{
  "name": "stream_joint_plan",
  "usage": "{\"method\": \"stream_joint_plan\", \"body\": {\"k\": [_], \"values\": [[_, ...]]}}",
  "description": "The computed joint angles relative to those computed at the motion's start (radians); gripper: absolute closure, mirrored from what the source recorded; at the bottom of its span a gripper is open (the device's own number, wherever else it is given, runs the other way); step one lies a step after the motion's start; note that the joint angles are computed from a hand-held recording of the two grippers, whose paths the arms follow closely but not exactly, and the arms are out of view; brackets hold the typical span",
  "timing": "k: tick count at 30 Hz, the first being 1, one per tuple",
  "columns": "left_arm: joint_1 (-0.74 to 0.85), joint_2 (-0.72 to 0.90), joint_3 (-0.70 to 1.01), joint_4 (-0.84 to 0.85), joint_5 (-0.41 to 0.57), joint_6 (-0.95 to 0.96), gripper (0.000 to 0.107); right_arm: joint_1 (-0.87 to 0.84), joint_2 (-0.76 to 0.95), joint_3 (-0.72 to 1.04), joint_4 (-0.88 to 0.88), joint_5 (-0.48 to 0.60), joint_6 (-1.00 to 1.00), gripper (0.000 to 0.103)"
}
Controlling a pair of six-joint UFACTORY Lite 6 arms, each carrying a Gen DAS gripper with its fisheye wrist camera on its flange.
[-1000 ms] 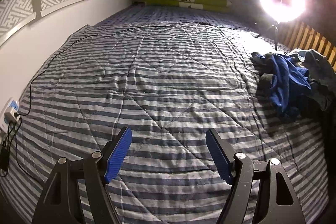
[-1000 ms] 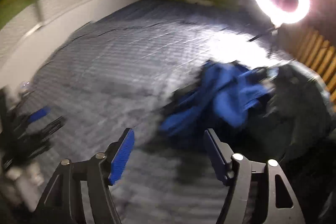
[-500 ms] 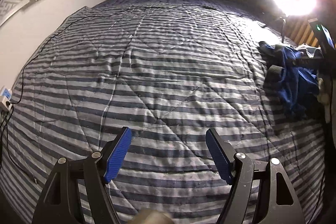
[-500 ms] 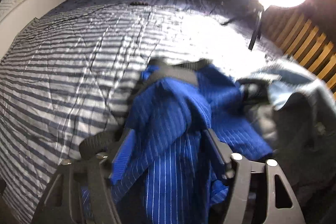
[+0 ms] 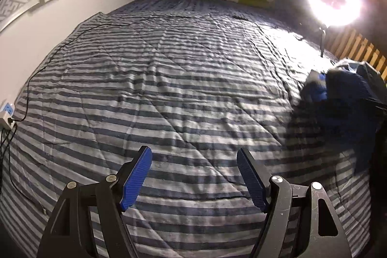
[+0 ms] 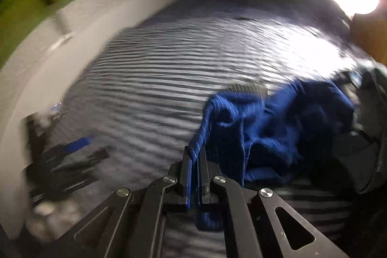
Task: Organize objects
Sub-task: 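Grasp the blue shorts' black waistband with the right tool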
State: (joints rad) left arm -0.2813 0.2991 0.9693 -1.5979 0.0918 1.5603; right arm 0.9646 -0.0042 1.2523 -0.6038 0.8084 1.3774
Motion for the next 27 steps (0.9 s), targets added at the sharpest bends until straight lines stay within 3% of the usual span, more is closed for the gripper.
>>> {"method": "stream_joint_plan", "body": {"k": [5, 8, 15, 20, 22, 24, 27], "values": [[0.098, -0.034, -0.001, 0.126, 0.046, -0.113, 0.031, 0.226, 0.132, 0.327, -0.098, 0.165, -0.015, 0.100], [0.161, -0.052, -0.001, 0.170, 0.089, -0.142, 0.031, 0.306, 0.121, 0.328, -0.121, 0.256, 0.054, 0.100], [0.134, -0.088, -0.025, 0.209, 0.116, -0.155, 0.031, 0.428, -0.217, -0.190, -0.016, 0.395, 0.461, 0.100], [0.004, -0.099, -0.052, 0.185, 0.089, -0.126, 0.031, 0.494, -0.388, -0.426, 0.141, 0.389, 0.534, 0.096], [-0.040, -0.095, -0.053, 0.206, 0.068, -0.153, 0.031, 0.561, -0.420, -0.430, 0.121, 0.425, 0.597, 0.086], [-0.075, -0.081, -0.053, 0.209, 0.053, -0.162, 0.031, 0.611, -0.439, -0.418, 0.064, 0.481, 0.658, 0.049], [-0.111, -0.042, -0.038, 0.216, 0.043, -0.183, 0.031, 0.596, -0.514, -0.448, 0.001, 0.536, 0.660, 0.045]]}}
